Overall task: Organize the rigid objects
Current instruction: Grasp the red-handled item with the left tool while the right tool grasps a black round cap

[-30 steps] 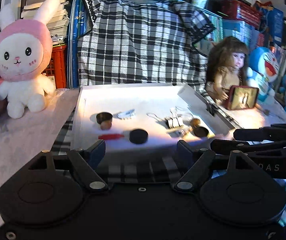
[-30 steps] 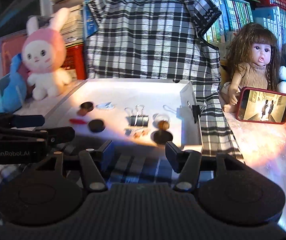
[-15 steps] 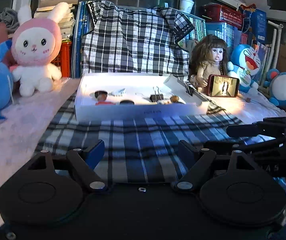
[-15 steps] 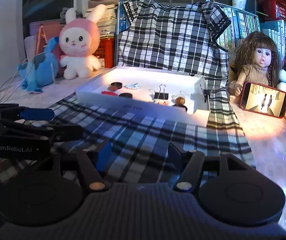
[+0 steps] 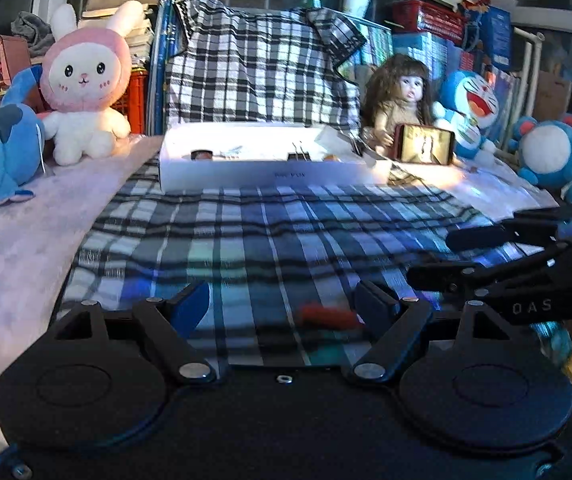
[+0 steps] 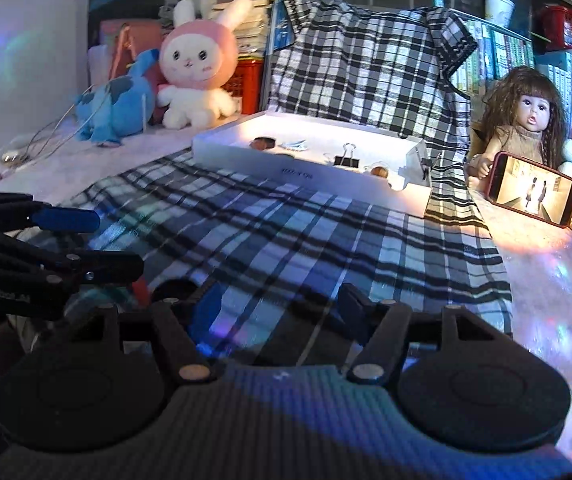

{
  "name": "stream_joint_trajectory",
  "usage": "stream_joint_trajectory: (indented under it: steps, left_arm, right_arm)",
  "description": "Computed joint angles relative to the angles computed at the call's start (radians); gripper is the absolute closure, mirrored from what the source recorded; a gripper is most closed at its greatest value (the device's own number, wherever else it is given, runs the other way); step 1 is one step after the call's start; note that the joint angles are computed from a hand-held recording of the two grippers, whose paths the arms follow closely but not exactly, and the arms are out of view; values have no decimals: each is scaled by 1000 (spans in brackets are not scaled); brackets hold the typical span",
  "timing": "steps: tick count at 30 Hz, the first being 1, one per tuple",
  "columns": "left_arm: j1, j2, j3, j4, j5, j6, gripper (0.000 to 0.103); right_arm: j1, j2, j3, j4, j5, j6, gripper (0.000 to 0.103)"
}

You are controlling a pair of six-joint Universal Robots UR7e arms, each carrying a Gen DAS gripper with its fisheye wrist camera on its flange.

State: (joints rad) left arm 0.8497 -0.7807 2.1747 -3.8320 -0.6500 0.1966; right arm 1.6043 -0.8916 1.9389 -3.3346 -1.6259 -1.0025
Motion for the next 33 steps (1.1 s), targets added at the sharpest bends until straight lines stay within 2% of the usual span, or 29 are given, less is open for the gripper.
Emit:
stream_joint_trajectory:
  steps: [5, 9, 14, 18, 26, 33]
  left_arm:
    - [-18, -7, 39, 12, -20, 26, 24]
    - [-20, 11, 27, 14, -25, 68, 29]
    - [-3, 23, -1, 44, -35, 78, 44]
    - [8, 22, -9, 48, -63, 86, 61]
    - [14, 22, -11, 26, -55, 79, 62]
    - [22, 26, -25, -8, -10, 55, 62]
  right_arm:
    - [-2, -6, 25, -17, -12, -44, 26]
    - [-3, -5, 28, -17, -17, -46, 26]
    - [-4, -1, 29, -22, -23, -51, 26]
    - [-6, -2, 29, -16, -20, -52, 26]
    - [-6, -5, 34, 8, -1, -55, 26]
    - [-1, 5, 34, 20, 23, -32, 26]
